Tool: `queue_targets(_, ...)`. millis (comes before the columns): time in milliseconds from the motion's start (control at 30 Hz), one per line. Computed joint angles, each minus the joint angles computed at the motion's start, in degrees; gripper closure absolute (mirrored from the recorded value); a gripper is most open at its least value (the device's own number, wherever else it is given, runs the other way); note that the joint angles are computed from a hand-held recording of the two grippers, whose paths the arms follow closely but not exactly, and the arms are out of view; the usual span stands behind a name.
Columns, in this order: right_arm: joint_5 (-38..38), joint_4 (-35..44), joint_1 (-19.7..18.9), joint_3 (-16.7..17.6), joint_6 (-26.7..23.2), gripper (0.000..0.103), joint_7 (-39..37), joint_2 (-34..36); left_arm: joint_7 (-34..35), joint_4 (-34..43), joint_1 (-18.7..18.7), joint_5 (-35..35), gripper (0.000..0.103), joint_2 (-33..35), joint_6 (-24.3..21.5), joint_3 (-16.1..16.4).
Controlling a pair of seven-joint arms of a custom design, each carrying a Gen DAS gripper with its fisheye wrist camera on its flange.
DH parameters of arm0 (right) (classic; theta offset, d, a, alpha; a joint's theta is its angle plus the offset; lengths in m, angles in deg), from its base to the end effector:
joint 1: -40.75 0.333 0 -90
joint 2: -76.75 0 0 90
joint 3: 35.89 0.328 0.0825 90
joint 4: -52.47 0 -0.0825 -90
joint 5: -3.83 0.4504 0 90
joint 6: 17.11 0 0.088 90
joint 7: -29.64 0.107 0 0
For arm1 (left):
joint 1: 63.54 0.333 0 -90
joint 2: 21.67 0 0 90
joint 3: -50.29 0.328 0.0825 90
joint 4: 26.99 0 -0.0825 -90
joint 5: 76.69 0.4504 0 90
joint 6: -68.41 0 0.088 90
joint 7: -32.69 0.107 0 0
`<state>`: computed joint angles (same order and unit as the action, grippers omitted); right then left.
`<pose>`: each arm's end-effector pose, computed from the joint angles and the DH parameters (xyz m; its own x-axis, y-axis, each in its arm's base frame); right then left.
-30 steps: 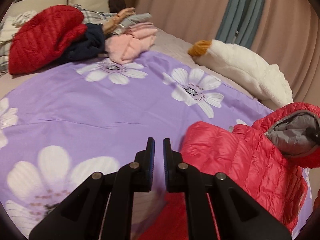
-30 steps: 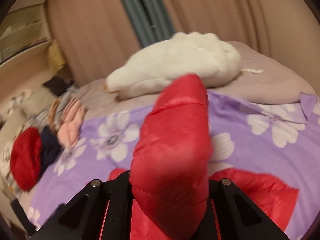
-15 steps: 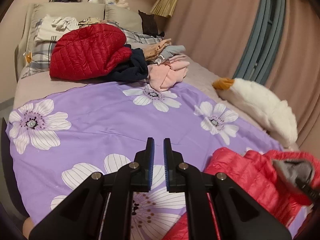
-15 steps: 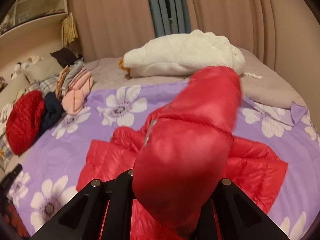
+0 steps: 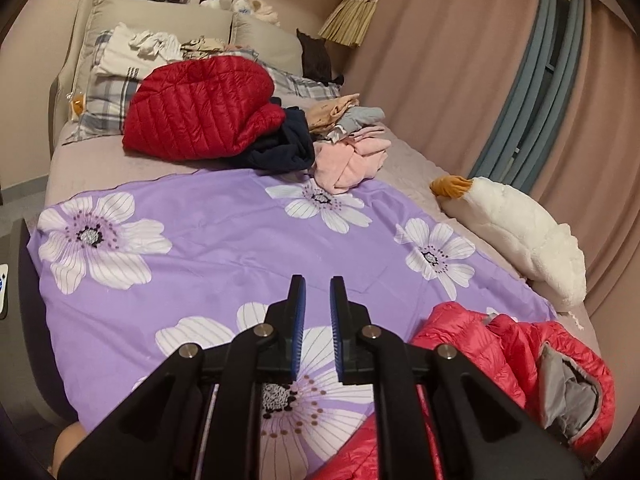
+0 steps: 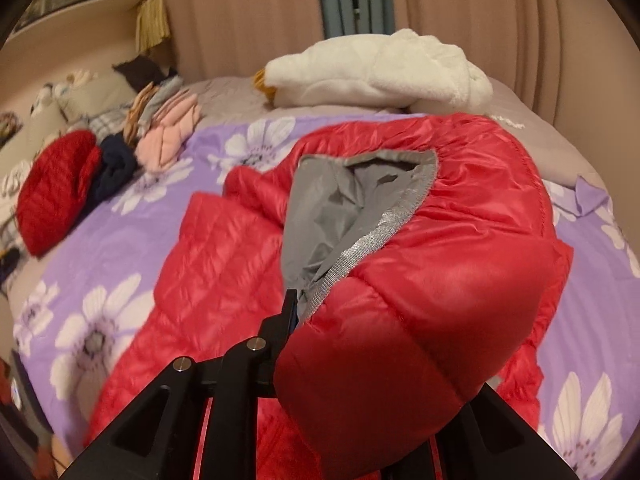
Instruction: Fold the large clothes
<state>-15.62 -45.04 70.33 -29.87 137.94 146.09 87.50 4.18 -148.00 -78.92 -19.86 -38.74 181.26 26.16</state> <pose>0.5929 0.4314 0.5670 0.4016 -0.9150 -0.0390 -0.6199 -0.2402 -0.7470 0.4508 -0.3265 0.5697 0.6906 -0.6354 0.3454 -0.1387 -0.5851 -0.7990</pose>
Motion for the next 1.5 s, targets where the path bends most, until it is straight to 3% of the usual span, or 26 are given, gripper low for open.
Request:
queue_targets(100,0.63,-1.46,-0.19,1.04,-1.11,0.083,-5.19,-1.38,0.19,0.31,-0.17,0.56,0.091,0.26,-1.94,-0.61)
queue_targets(233,-0.96,-2.92,0.14,1.48,-3.13,0.072,-9.97,-3.01,0.53,-0.35,-0.57,-0.43,0.088,-0.19,-0.61,0.10)
queue_targets(267,0.17,-3.13,-0.13,1.64,-3.39,0.070,-10.60,-3.36,0.60,-0.38,-0.55,-0.79,0.088,-0.15,-0.45,0.18)
queue_targets(333,4.13,-3.70,-0.98,1.83,-4.18,0.055,-10.57,-4.57,0.44,-0.01,-0.36,-0.92,0.088,0.33,-1.48,-0.10)
queue_targets(467,17.34,-6.49,-3.39,2.55,-0.01,0.047,-15.15,-8.08,-0.06,0.44,-0.45,-0.39,0.088,1.31,-2.92,-0.07)
queue_targets(533,19.17,-6.23,-4.01,2.28,0.60,0.032,-15.54,-8.70,-0.35,0.20,-0.51,-0.65,0.088,1.40,-2.11,0.52)
queue_targets(600,20.20,-3.40,-4.51,2.06,-1.76,0.025,-15.91,-7.22,-0.24,-0.01,-0.37,-1.54,0.088,1.62,-0.48,1.36)
queue_targets(667,22.84,-0.33,-5.15,1.77,-3.87,0.025,-14.42,-5.28,-0.08,0.01,-0.11,-1.50,0.087,2.04,-0.26,1.52)
queue_targets(767,37.31,-0.55,-7.23,3.19,-2.96,0.025,-21.97,-5.29,0.94,0.77,0.17,-1.10,0.087,3.19,-1.69,1.63)
queue_targets(833,36.09,-3.52,-6.61,2.96,-0.17,0.026,-22.01,-7.05,0.67,1.15,0.27,-0.93,0.087,3.80,-1.97,2.02)
queue_targets(900,31.95,-9.08,-5.45,3.30,5.62,0.027,-25.24,-9.56,0.24,1.11,0.30,-0.69,0.087,4.09,-1.01,2.50)
queue_targets(933,30.84,-10.32,-4.99,3.47,5.97,0.031,-27.35,-9.87,0.23,1.22,0.31,-0.65,0.087,4.40,-0.53,2.70)
queue_targets(1000,21.28,-10.42,-3.64,3.85,-0.94,0.038,-28.47,-8.70,0.59,2.07,0.16,-0.83,0.087,5.63,-0.59,2.80)
queue_targets(1100,0.28,-8.90,-0.21,3.34,-11.81,0.039,-19.96,-4.57,1.07,2.28,-0.48,-2.18,0.087,6.25,1.15,3.40)
queue_targets(1167,-5.27,-11.12,0.74,2.76,-10.49,0.039,-16.37,-5.11,2.16,2.53,-0.86,-2.27,0.087,6.49,1.01,3.24)
queue_targets(1267,4.52,-13.46,-0.63,3.09,-9.40,0.039,-16.30,-8.34,4.24,3.76,-1.60,-2.03,0.087,7.11,-2.17,2.76)
queue_targets(1367,15.70,-15.73,-1.98,2.91,-11.15,0.039,-16.59,-13.59,3.21,2.24,-1.94,-2.50,0.085,5.23,-0.01,3.19)
queue_targets(1433,23.06,-19.50,-2.38,2.06,-8.29,0.037,-19.65,-18.57,2.52,2.17,-1.84,-2.46,0.082,4.80,-0.45,2.72)
queue_targets(1500,23.90,-22.34,-3.21,1.95,-4.69,0.031,-20.16,-22.18,2.67,2.71,-1.81,-1.84,0.081,5.20,-1.37,2.23)
